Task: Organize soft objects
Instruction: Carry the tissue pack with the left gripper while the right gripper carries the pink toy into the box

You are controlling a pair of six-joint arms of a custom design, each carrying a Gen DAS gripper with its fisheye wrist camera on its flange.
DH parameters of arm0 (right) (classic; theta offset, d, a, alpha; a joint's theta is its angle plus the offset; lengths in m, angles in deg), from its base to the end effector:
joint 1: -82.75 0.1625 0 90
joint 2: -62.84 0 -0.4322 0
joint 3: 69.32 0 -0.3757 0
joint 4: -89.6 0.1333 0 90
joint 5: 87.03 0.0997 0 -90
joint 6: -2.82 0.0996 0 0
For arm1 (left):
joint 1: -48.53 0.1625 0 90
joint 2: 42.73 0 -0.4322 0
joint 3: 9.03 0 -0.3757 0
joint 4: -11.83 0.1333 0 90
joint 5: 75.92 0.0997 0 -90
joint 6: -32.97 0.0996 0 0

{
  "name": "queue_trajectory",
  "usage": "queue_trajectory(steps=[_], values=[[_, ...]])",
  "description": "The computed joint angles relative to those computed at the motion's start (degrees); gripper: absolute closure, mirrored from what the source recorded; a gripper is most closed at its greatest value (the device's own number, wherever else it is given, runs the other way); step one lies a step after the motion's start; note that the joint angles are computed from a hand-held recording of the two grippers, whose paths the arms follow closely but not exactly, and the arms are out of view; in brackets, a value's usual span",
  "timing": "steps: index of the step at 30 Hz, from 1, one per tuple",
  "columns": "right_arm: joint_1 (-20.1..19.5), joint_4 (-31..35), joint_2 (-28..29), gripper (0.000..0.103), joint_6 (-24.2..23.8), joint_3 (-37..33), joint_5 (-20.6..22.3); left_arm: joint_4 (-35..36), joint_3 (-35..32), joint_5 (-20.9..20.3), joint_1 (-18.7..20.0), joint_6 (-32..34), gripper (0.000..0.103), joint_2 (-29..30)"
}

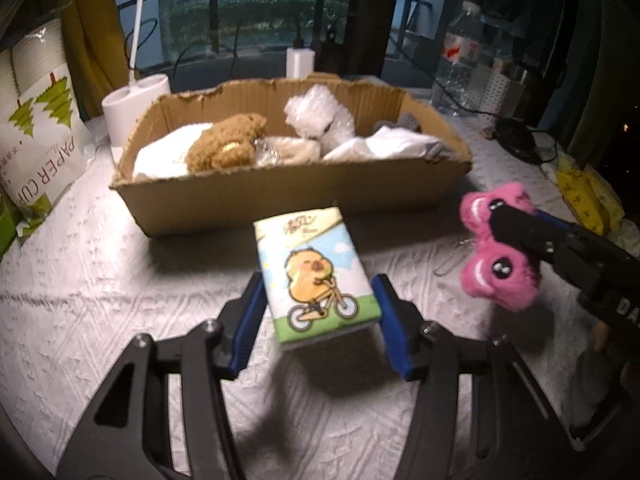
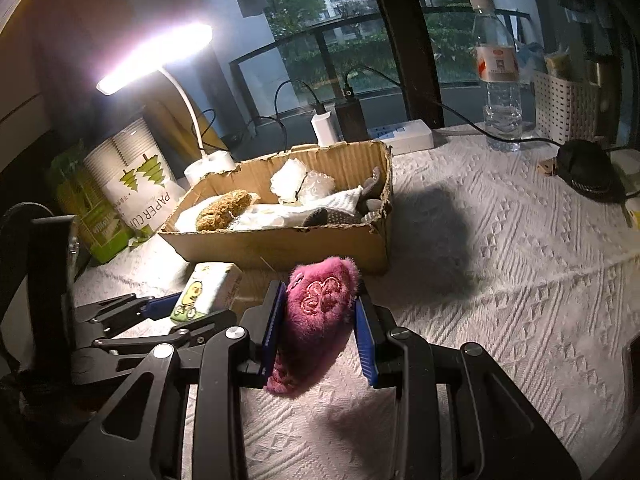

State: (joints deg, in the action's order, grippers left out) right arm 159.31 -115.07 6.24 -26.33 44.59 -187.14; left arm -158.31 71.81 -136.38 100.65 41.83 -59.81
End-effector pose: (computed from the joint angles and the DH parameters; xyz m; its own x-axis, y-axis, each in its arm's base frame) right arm -0.0215 -0.5883 0.2382 -0.8673 0.0699 0.4929 -0.3402 0.6396 -0.6893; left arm -0.2854 -0.6640 -0.1026 -0.6721 0.5360 -0.5108 0.7010 0.6829 -0.2058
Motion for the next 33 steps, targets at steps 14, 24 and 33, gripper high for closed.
queue_trajectory(steps=[14, 24, 33], values=[[3.2, -0.1, 0.5, 0.068, -1.8, -2.1, -2.4, -3.0, 0.6, -3.9, -0.3, 4.0, 0.048, -2.5], [4.2, -0.6, 0.6, 0.068, -3.0, -4.3, -2.8, -4.5, -1.3, -6.2, -0.5, 5.3, 0.048, -2.4], [4.3, -0.3, 0.8, 0.068, -3.6, -6.1, -1.7, -5.2, -3.8, -6.4, -0.7, 6.8, 0.048, -1.8]])
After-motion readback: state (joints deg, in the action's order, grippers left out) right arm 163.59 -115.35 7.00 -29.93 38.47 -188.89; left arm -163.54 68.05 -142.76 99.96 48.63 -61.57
